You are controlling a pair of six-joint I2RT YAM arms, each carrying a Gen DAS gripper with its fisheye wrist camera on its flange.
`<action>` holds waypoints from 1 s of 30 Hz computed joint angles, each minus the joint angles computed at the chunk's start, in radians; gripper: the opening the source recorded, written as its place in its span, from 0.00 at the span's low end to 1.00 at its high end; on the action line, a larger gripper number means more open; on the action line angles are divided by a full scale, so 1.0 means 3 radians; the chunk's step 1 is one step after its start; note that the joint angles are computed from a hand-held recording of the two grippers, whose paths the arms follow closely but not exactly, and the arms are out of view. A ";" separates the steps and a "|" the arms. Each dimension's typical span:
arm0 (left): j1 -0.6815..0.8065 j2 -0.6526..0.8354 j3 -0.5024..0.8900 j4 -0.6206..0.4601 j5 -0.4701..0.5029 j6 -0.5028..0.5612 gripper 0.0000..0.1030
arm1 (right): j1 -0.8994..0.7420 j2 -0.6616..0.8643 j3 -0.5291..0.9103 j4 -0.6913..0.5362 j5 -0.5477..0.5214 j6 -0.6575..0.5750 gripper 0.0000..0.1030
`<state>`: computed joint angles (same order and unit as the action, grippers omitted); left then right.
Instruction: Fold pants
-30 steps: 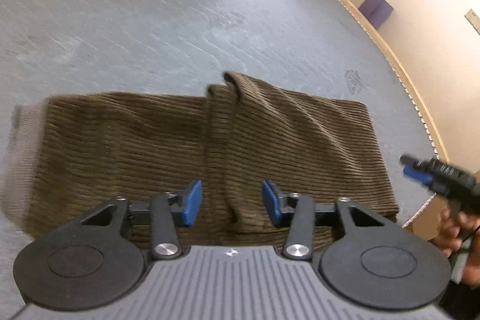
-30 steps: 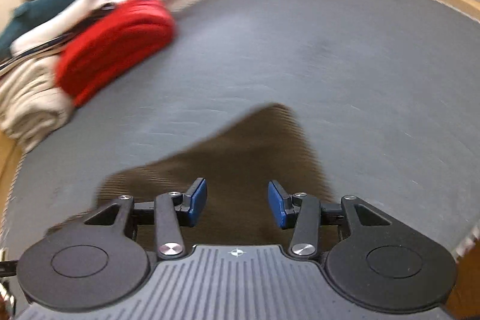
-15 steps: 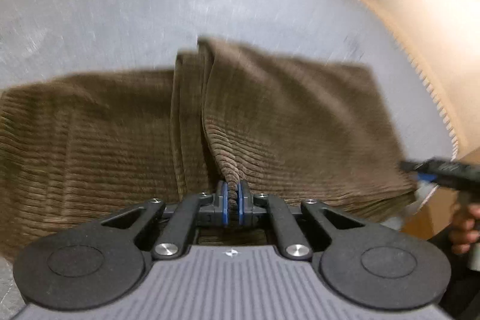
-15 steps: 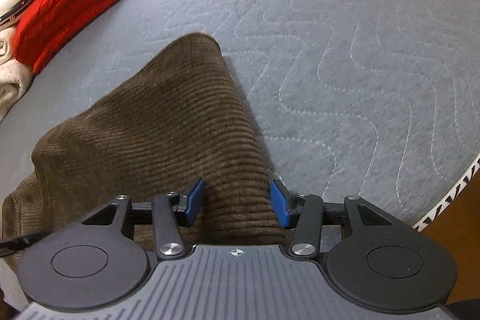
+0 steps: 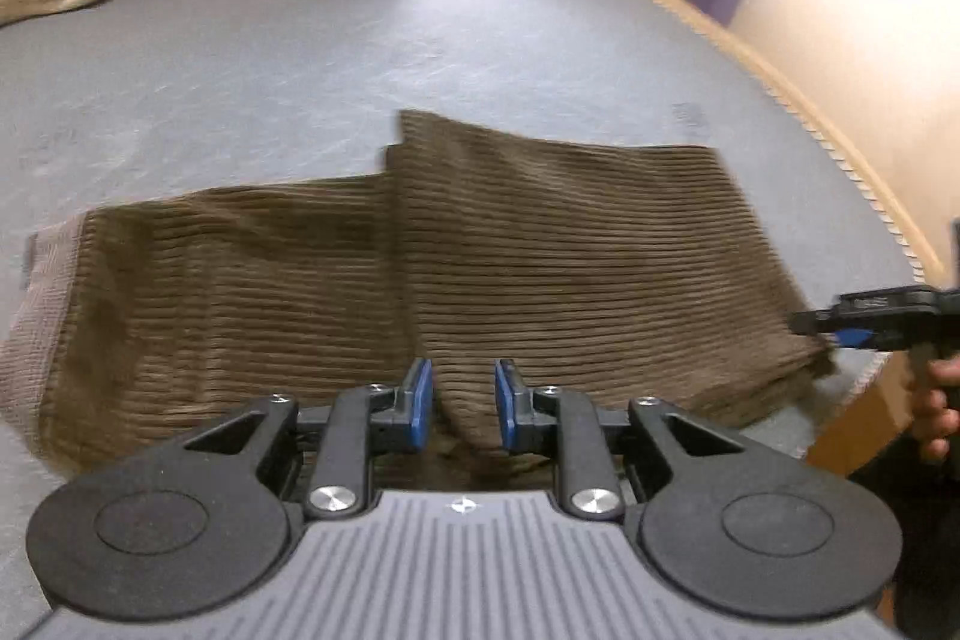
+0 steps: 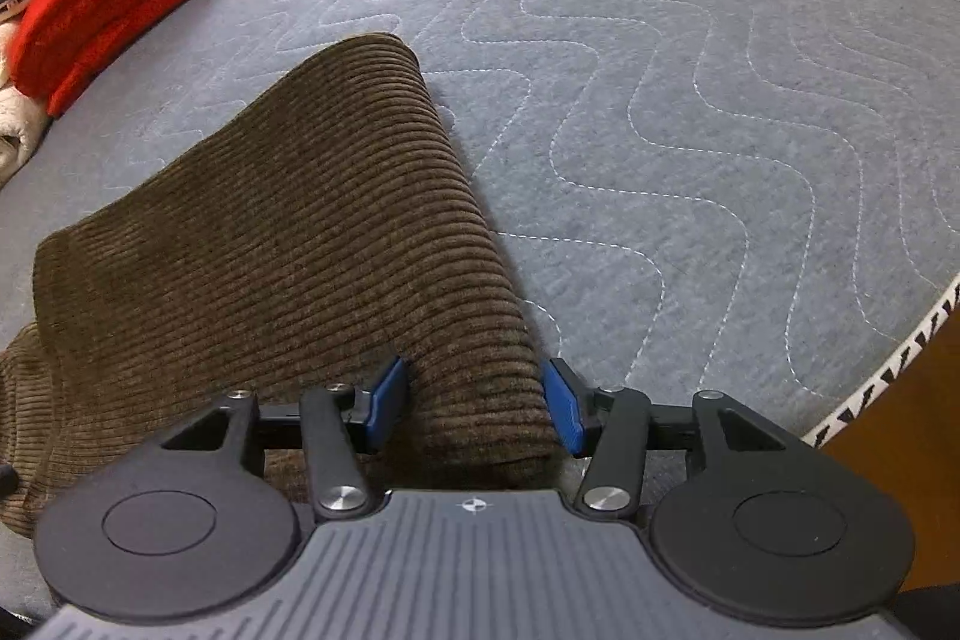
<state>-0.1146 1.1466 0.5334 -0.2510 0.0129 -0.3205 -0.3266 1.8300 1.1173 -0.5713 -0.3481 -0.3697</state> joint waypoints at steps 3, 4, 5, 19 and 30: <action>-0.0200 0.0418 0.0151 -0.0142 -0.0111 0.0223 0.27 | -0.0030 0.0014 0.0003 -0.0018 0.0014 -0.0024 0.53; -0.0262 0.0563 0.0191 -0.0178 -0.0232 0.0281 0.33 | -0.0042 0.0013 0.0019 -0.0056 0.0013 -0.0023 0.54; -0.0294 0.0579 0.0175 -0.0138 -0.0301 0.0261 0.38 | -0.0062 0.0025 0.0034 -0.0086 -0.0003 -0.0014 0.54; -0.0380 0.0377 0.0086 0.0032 -0.0388 0.0266 0.45 | -0.0082 0.0010 0.0038 -0.0129 -0.0041 -0.0118 0.54; -0.0963 0.0168 -0.0144 0.0498 -0.1352 0.0326 0.79 | -0.0014 -0.0082 -0.0097 0.0015 0.0023 -0.0215 0.46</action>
<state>-0.4035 1.1971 0.4901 -0.1015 -0.3926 -0.2226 -0.3309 1.8053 1.0882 -0.5666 -0.3412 -0.4342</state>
